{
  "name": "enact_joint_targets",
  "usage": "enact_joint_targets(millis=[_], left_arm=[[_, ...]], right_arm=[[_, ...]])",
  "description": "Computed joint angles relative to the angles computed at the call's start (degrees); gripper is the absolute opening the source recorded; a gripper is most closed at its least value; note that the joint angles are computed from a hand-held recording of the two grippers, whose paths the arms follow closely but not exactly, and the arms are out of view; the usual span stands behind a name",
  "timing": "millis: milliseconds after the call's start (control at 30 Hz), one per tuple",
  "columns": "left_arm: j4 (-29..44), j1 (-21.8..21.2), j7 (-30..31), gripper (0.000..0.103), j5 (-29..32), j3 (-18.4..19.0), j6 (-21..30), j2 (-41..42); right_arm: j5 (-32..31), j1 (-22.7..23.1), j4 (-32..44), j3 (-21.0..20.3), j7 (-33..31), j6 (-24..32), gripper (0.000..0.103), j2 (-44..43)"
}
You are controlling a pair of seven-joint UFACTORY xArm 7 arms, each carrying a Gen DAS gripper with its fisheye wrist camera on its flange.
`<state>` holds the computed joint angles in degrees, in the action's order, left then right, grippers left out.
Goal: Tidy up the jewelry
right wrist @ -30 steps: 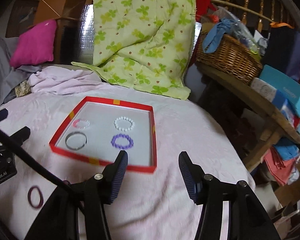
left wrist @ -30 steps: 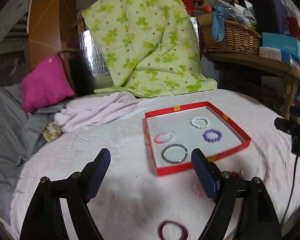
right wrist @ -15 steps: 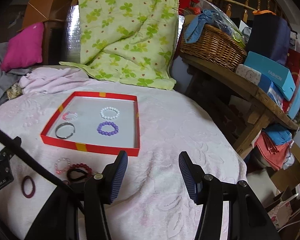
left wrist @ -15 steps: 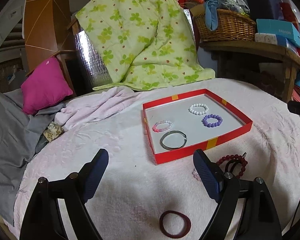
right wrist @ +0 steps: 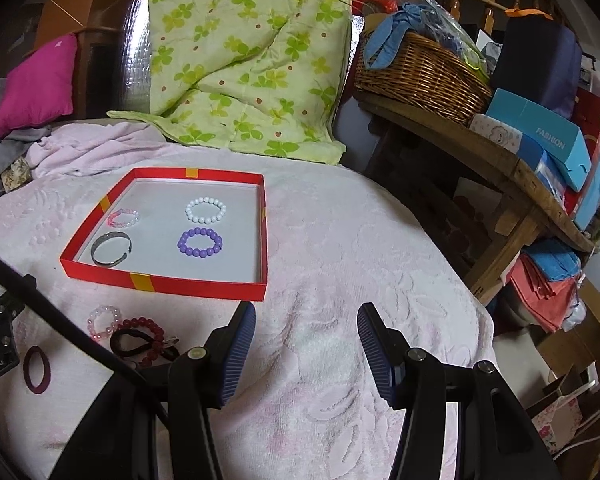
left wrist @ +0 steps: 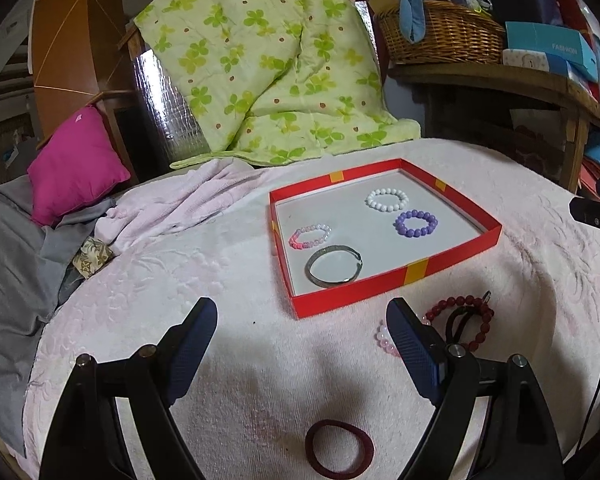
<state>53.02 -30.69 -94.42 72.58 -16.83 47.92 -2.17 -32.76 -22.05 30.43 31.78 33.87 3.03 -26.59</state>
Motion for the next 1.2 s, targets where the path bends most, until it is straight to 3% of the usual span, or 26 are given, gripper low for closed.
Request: enact_joint_targets(millis=[300, 633, 1200], left_arm=[[-0.2, 0.1, 1.8, 0.087, -0.2, 0.3, -1.2, 0.2], [-0.7, 0.5, 2.9, 0.087, -0.5, 0.3, -2.0, -0.1], [-1.7, 1.1, 4.7, 0.087, -2.0, 0.2, -1.9, -0.8]], right_arm=[[-3.1, -3.4, 1.1, 4.1, 2.9, 0.4, 0.057, 1.0], [-8.5, -3.9, 3.1, 4.7, 7.0, 1.9, 0.057, 3.5], [-21.5, 3.2, 5.3, -1.7, 16.4, 5.8, 0.057, 7.2]])
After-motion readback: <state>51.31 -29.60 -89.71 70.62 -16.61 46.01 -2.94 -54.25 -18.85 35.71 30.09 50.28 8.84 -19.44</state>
